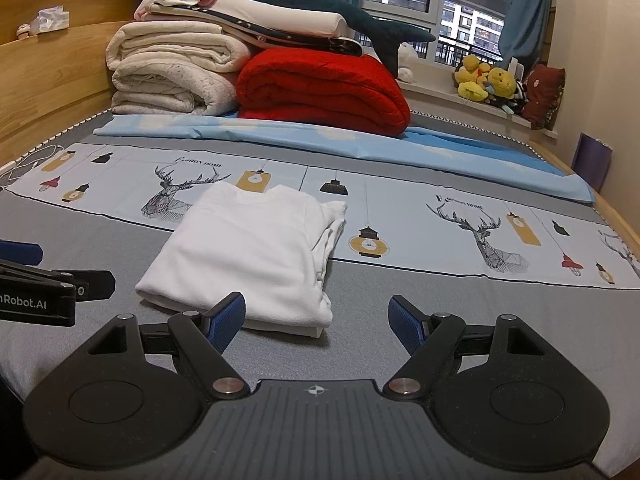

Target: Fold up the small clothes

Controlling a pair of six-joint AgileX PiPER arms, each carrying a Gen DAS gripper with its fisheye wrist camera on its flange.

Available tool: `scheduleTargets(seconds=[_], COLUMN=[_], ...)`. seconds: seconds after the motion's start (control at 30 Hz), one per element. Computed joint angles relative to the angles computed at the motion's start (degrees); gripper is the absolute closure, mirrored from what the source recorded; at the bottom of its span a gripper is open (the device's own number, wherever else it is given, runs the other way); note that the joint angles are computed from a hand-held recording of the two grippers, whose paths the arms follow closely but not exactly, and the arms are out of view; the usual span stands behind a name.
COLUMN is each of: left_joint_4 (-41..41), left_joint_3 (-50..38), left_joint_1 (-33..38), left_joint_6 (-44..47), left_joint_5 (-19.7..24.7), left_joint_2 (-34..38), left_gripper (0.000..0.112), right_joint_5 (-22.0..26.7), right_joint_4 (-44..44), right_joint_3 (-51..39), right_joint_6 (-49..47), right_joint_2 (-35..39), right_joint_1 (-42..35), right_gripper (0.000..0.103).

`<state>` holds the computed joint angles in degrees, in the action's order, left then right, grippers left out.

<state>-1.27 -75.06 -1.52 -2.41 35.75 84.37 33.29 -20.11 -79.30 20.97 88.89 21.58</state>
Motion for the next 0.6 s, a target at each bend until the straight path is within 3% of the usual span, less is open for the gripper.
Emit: scheduleTargets(seconds=[0.6], left_joint_4=[-0.9], left_joint_3=[0.2], left_joint_1=[0.1], left_joint_6=[1.4], left_joint_5=[-0.5], left_joint_2=[0.0], left_gripper=[0.010], right_joint_5=[-0.2], right_joint_4=[0.5], right_joint_3=[0.1], right_joint_6=[-1.1], right_joint_2=[-0.2], right_joint_1=[-0.1], right_gripper=[0.023])
